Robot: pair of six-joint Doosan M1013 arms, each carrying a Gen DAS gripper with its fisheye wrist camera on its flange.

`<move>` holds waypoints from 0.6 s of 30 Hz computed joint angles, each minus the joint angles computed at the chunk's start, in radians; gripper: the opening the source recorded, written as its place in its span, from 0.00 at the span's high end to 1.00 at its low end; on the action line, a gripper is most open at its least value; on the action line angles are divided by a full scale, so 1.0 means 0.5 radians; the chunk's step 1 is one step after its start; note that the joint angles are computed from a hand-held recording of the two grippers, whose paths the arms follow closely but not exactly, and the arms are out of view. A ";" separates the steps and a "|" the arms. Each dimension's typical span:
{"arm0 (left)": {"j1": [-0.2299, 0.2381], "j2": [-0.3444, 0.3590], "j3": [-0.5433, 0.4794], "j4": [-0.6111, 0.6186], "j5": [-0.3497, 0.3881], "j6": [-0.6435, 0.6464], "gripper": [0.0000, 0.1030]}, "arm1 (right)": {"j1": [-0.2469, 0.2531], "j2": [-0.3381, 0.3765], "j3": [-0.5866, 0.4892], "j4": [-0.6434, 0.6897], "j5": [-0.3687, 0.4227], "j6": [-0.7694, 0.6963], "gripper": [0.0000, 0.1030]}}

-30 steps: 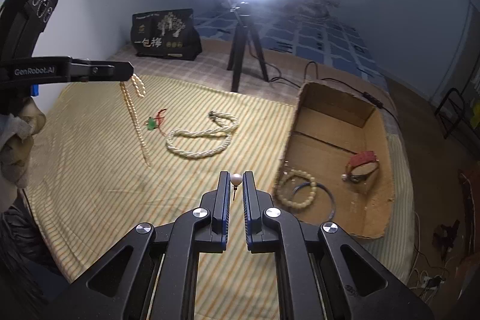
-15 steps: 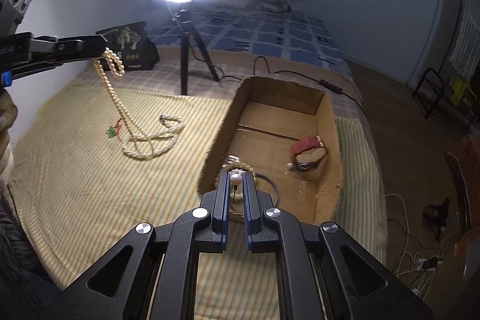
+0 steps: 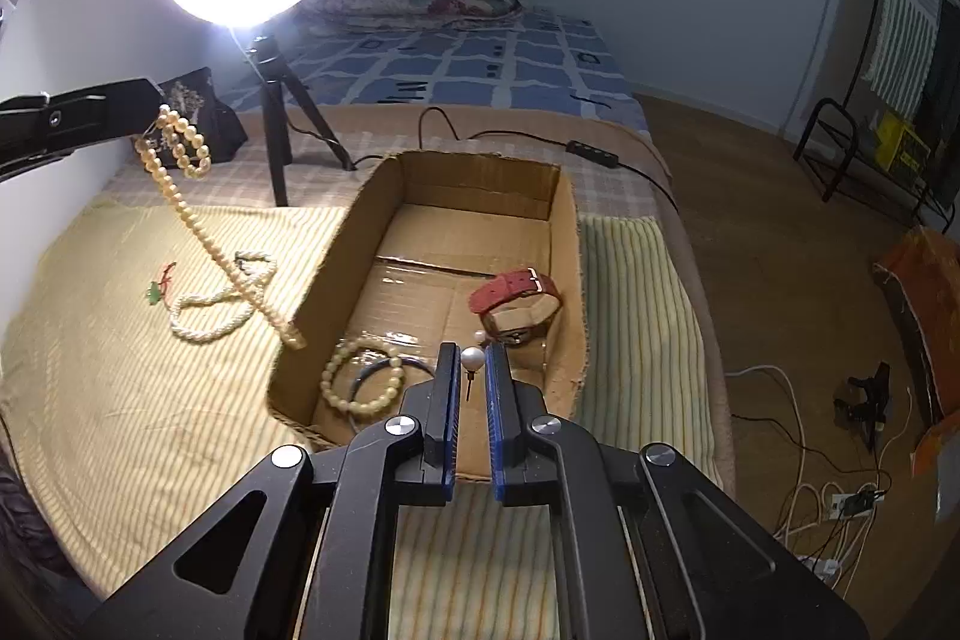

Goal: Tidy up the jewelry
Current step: 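Carry the pinned pearl in the right tool while the left tool carries the necklace over the box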

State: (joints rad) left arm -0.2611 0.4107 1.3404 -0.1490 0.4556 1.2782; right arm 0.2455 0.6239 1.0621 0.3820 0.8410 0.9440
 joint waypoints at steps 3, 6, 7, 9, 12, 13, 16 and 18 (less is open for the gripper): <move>-0.006 0.040 -0.042 -0.007 0.035 0.015 0.95 | -0.006 0.016 -0.018 -0.002 0.011 0.002 0.94; -0.020 0.079 -0.083 0.042 0.069 -0.010 0.95 | -0.011 0.033 -0.038 0.004 0.032 0.002 0.94; -0.022 0.089 -0.092 0.053 0.077 -0.020 0.95 | -0.011 0.037 -0.042 0.005 0.037 0.001 0.94; -0.022 0.112 -0.112 0.065 0.095 -0.032 0.95 | -0.011 0.048 -0.052 0.002 0.049 0.000 0.94; -0.026 0.132 -0.129 0.124 0.119 -0.078 0.95 | -0.011 0.066 -0.069 0.004 0.073 -0.002 0.94; -0.025 0.138 -0.132 0.138 0.126 -0.092 0.95 | -0.011 0.070 -0.074 0.006 0.081 -0.002 0.94; -0.018 0.155 -0.145 0.161 0.148 -0.108 0.95 | -0.009 0.076 -0.080 0.005 0.097 0.000 0.94; -0.015 0.161 -0.144 0.181 0.154 -0.120 0.95 | -0.008 0.083 -0.088 0.000 0.104 -0.001 0.94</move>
State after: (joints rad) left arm -0.2687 0.4913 1.2684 -0.0583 0.5328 1.2184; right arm 0.2417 0.6653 1.0183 0.3821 0.8932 0.9437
